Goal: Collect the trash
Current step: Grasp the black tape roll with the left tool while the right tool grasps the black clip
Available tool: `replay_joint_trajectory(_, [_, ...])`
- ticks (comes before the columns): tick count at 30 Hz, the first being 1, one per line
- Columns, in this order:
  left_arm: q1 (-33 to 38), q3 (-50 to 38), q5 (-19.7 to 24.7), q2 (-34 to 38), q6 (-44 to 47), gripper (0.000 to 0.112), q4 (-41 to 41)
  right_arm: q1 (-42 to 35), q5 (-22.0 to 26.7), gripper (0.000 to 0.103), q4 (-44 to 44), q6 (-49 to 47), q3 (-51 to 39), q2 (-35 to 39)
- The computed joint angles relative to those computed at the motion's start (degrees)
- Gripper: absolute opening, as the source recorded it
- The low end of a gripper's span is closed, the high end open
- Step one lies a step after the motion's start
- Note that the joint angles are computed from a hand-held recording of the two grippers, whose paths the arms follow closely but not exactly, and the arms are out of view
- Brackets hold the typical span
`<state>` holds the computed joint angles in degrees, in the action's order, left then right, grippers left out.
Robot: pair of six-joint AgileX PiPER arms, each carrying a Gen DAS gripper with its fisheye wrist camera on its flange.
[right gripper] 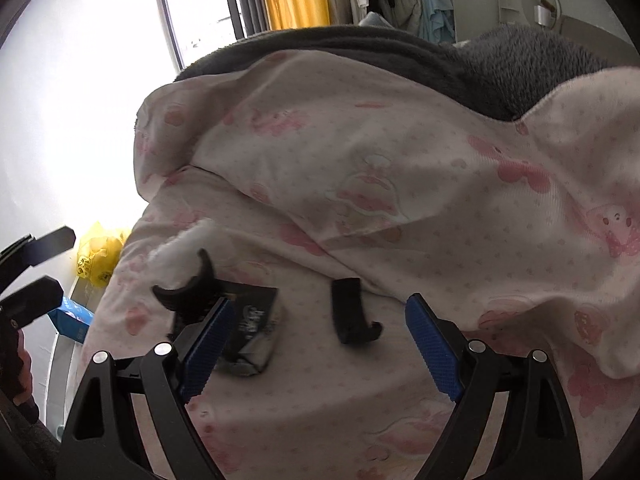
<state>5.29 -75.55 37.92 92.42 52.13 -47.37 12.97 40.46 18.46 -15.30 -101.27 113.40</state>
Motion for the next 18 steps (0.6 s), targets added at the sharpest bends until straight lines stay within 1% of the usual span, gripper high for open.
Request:
replay_joint_trajectory(2, [-1.3, -0.7, -0.2, 0.9, -1.1, 0.069, 0.9, -0.7, 1.1, 0.075, 0.4, -0.4, -1.3, 1.3])
replay_joint_trajectory(4, [-2.8, -1.5, -0.4, 1.8, -2.5, 0.066, 2.3, -1.1, 1.6, 0.072, 0.9, -1.1, -1.8, 2.0])
replay_joint_trajectory(6, [-4.2, -2.5, -0.4, 3.0, -4.1, 0.062, 3.8, -1.4, 2.3, 0.066, 0.9, -1.5, -2.6, 2.7])
replay_joint_trajectory(10, [-6.2, -5.3, 0.5, 6.0, -6.9, 0.057, 6.5, -2.4, 3.4, 0.059, 2.6, -3.8, -3.6, 3.9])
replay_joint_trajectory(11, [-6.5, -5.8, 0.5, 6.6, -7.2, 0.056, 6.9, -2.6, 3.8, 0.056, 3.3, -4.5, -3.9, 4.1])
replay_joint_trajectory(15, [-7.7, -8.1, -0.2, 9.1, -9.6, 0.055, 8.9, -3.5, 5.2, 0.05, 5.9, -7.0, -5.0, 5.1])
replay_joint_trajectory(18, [-7.8, -10.3, 0.0, 11.1, -11.3, 0.055, 9.7, -3.8, 6.0, 0.048, 7.0, -8.3, -5.9, 5.8])
